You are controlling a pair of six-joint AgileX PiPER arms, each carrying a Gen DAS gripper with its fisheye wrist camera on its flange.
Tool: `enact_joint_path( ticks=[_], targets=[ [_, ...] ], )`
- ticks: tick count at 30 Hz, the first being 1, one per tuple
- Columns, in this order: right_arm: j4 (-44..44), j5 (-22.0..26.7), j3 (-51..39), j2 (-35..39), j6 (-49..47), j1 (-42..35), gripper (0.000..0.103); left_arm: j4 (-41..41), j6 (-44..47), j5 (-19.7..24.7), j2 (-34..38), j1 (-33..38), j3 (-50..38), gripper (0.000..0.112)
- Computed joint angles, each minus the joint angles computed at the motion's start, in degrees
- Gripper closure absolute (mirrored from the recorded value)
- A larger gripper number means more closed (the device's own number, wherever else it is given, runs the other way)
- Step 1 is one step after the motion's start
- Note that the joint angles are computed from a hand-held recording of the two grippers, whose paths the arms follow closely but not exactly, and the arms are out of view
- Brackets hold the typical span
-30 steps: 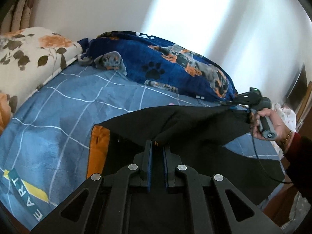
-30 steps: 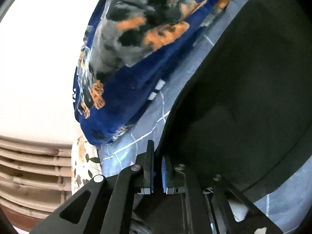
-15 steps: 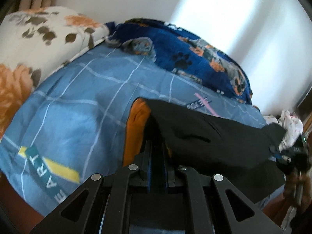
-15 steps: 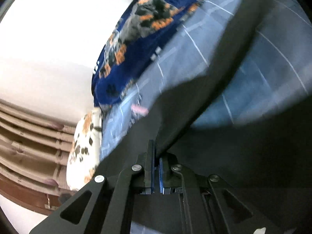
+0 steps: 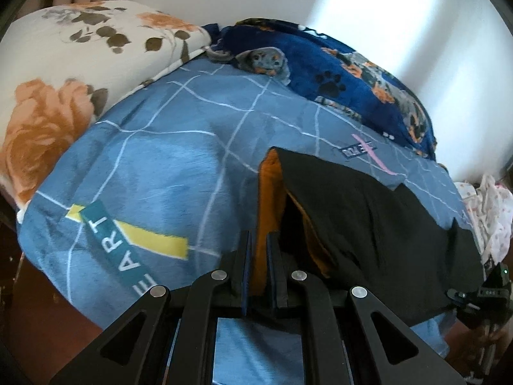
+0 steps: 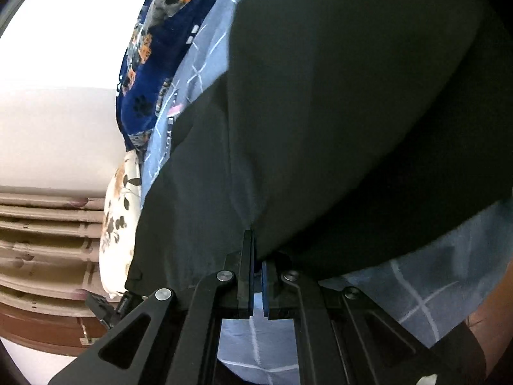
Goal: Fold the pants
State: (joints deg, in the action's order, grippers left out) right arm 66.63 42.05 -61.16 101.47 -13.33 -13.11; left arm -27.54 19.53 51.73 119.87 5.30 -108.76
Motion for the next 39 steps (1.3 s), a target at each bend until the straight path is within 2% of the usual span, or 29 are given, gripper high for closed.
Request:
enact_joint_path(
  ticks=[2, 6, 9, 12, 15, 19, 22, 25, 27, 29, 34, 39],
  targets=[
    [0.9, -0.1, 0.7, 0.2, -0.5, 0.0, 0.098, 2.9, -1.9, -0.8, -0.2, -0.2, 0.3, 0.103],
    [-1.6, -0.9, 0.3, -0.2, 0.5, 0.6, 0.098, 9.8, -7.7, -5.1, -2.7, 0.0, 1.6, 0.103],
    [-0.8, -0.8, 0.5, 0.0, -0.3, 0.5, 0.099, 14.8, -9.4, -11.6, -7.6, -1.8, 5.7, 0.103],
    [-0.3, -0.8, 0.5, 0.1, -0.4, 0.6, 0.098, 9.9, -3.4, -9.4, -9.1, -4.1, 5.1, 0.101],
    [0.9, -0.7, 1.2, -0.2, -1.5, 0.3, 0.098, 5.1, 0.5, -3.8, -7.3, -7.6, 2.9, 0.100],
    [3.3, -0.3, 2.9, -1.1, -3.3, 0.1, 0.098, 5.4, 2.3, -0.5, -3.6, -13.0, 3.1, 0.100],
    [7.2, 1.0, 4.6, -1.5, -8.1, -1.1, 0.097, 6.7, 0.3, 0.5, -1.1, -15.0, 3.9, 0.100],
    [12.6, 3.3, 6.3, -1.5, -13.1, -3.4, 0.093, 4.4, 1.4, -1.7, -1.7, -14.1, 6.7, 0.100],
    [15.0, 4.6, 7.1, -1.5, -15.5, -5.5, 0.081, 5.2, 0.0, -0.9, -1.3, -14.5, 5.7, 0.100],
    [17.1, 4.7, 8.1, -2.1, -18.6, -8.8, 0.072, 5.2, 0.1, -1.4, -1.8, -14.5, 6.7, 0.100],
    [19.9, 6.2, 6.4, -0.2, -24.3, -20.2, 0.072, 6.8, -1.2, -0.8, -1.6, -15.0, 5.9, 0.100],
    [20.5, 7.5, -1.6, 6.3, -26.1, -33.1, 0.073, 7.5, -2.0, -0.7, -1.1, -15.4, 5.1, 0.100]
  ],
)
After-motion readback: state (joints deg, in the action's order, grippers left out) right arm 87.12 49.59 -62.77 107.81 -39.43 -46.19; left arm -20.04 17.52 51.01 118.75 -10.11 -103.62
